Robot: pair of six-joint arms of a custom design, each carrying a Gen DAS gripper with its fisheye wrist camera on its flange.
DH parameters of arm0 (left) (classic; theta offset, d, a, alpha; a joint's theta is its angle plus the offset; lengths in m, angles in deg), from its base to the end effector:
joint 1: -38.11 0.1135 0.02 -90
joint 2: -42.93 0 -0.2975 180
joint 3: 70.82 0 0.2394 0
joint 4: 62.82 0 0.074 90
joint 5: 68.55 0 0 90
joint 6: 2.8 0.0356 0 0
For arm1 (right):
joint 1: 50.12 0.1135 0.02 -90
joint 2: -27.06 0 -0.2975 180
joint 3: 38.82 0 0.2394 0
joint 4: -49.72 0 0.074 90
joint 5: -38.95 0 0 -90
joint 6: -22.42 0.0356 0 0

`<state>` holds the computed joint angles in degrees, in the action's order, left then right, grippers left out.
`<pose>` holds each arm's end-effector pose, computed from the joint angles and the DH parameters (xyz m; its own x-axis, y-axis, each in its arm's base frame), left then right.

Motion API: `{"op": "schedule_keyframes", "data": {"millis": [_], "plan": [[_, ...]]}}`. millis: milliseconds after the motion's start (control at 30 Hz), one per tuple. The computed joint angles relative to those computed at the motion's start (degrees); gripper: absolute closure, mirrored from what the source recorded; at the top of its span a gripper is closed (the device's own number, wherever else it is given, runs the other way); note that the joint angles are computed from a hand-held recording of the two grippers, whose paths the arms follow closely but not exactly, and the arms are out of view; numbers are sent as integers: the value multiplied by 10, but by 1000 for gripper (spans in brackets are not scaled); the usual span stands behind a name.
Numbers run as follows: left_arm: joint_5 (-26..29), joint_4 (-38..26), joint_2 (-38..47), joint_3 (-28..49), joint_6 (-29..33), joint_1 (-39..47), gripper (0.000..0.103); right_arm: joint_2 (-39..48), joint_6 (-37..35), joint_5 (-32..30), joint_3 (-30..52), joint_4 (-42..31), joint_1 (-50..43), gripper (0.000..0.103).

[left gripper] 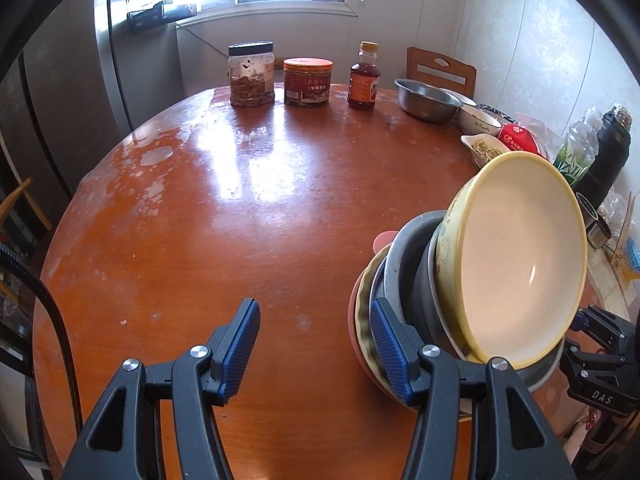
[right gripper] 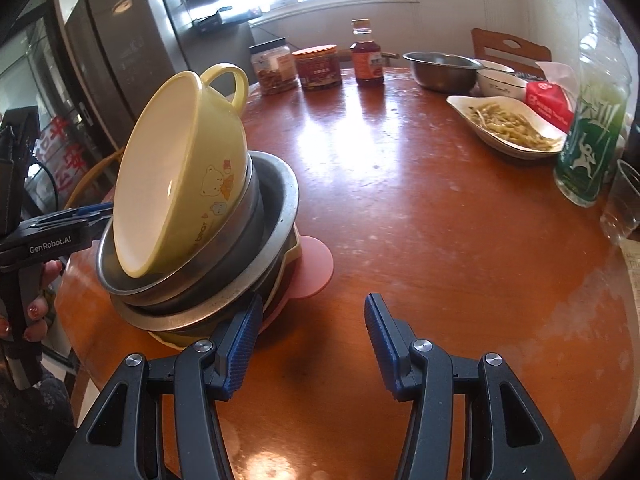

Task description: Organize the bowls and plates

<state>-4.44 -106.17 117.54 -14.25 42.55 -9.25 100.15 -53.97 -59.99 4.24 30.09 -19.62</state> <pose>0.1601 -0.1509 0.2331 -0.7886 -0.0769 -0.6101 -0.0479 0.9968 -0.0638 0.1793 0.1121 0.1951 -0.7767 -0.1877 -0.6013 -0.4170 0.8687 0.2674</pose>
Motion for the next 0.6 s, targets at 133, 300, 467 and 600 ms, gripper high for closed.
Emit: {"op": "schedule_keyframes", "data": {"millis": [133, 300, 467, 600], "plan": [[-2, 5, 28, 19, -11, -9, 46, -6, -17, -9, 0, -10, -27, 48], [0, 9, 54, 38, -13, -9, 46, -1, -35, -31, 1, -12, -64, 48], [-8, -3, 60, 45, -15, -16, 45, 1, -40, -37, 2, -13, -76, 48], [-5, 0, 55, 39, -12, -16, 45, -4, -27, -28, 0, -13, -67, 48]]}}
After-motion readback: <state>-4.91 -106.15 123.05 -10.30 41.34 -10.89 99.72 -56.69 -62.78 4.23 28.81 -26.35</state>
